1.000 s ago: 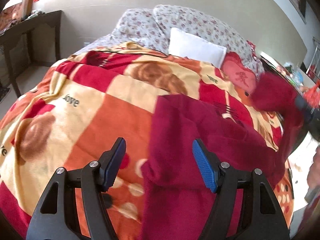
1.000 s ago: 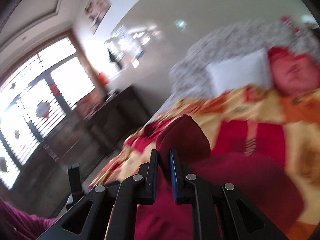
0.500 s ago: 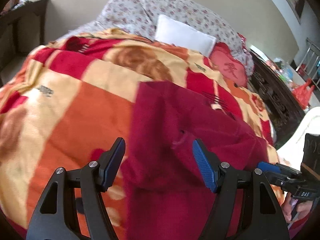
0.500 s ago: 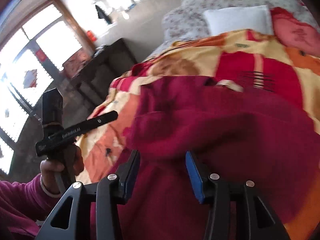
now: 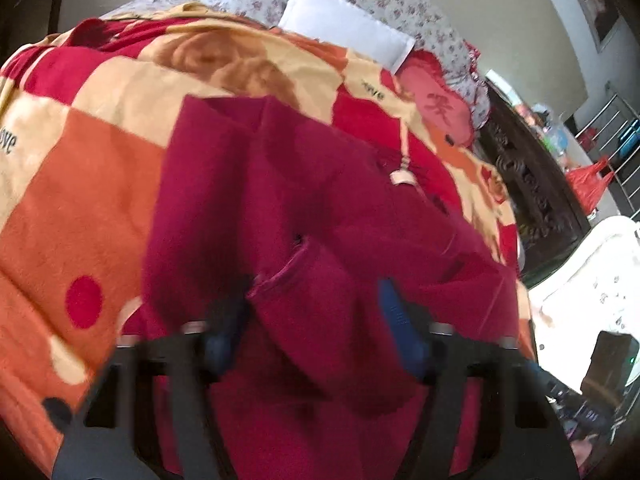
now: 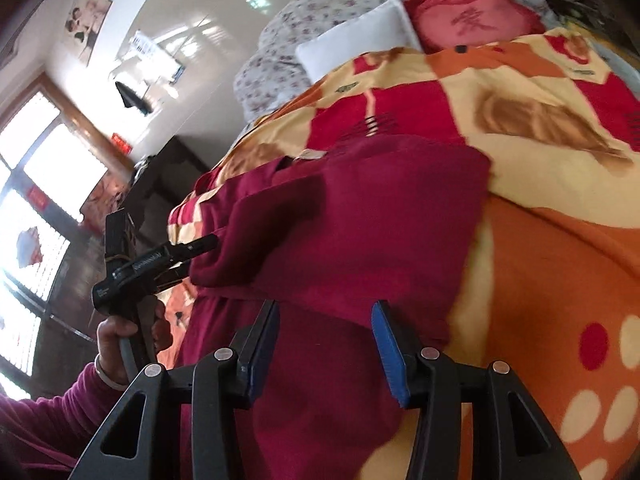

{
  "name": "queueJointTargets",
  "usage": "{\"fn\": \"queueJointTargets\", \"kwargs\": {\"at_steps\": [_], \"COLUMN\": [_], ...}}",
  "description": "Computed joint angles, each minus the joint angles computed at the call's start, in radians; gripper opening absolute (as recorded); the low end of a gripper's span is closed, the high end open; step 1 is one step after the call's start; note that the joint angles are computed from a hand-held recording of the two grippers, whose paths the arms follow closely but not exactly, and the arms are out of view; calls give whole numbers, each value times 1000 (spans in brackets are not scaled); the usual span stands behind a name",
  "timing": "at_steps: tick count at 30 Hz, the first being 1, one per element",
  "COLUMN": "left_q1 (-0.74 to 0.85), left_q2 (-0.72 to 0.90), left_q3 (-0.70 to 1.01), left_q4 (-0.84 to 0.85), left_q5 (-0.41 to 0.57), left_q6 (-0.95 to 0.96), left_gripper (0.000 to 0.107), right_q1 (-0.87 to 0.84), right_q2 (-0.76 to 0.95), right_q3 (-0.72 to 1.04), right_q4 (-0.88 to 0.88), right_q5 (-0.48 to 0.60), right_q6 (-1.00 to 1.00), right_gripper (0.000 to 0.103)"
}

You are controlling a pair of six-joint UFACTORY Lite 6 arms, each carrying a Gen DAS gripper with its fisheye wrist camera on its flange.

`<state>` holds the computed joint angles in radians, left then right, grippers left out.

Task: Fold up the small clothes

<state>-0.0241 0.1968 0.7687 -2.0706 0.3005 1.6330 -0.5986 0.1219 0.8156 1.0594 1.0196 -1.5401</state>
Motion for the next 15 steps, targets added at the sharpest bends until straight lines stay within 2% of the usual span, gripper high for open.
{"fn": "queueJointTargets", "kwargs": {"at_steps": [1,2,4,7,9,11,12,14,15], "left_q1": [-14,-22,-18,26,75,101,99,102,108], "left_q2": [6,0,-56,-195,-238,-269,-269,-237,-230], "left_q3": [21,40,41,10,-7,-42,-54,-62,-71], "left_q4": [39,99,93,30,97,80,25,34,53], "left_q5": [-23,-39,-55,-94,-86,-103,-117,-120,-115], "left_q6": [-35,-86,-74,-9,-78,-52,7,0,-21], "left_gripper": [18,14,9,8,8,8,8,8,8], "right_q1": [-4,-5,7,39,84,116,125,141,140], "right_q2": [-18,-37,-60,-85,-134,-137,-118,-60,-67], "right_q3": [-10,-21,-40,-78,-148,-186,-188,-170,-182], "right_q4": [0,-4,-15,-43,-27,46,83,150,228], "right_q5": [-28,-67,-129,-220,-363,-461,-480,-485,-496], "right_q6": [-5,-11,-24,-63,-126,-200,-226,-268,-325], "right_gripper": [46,46,46,46,46,46,46,46,32]}}
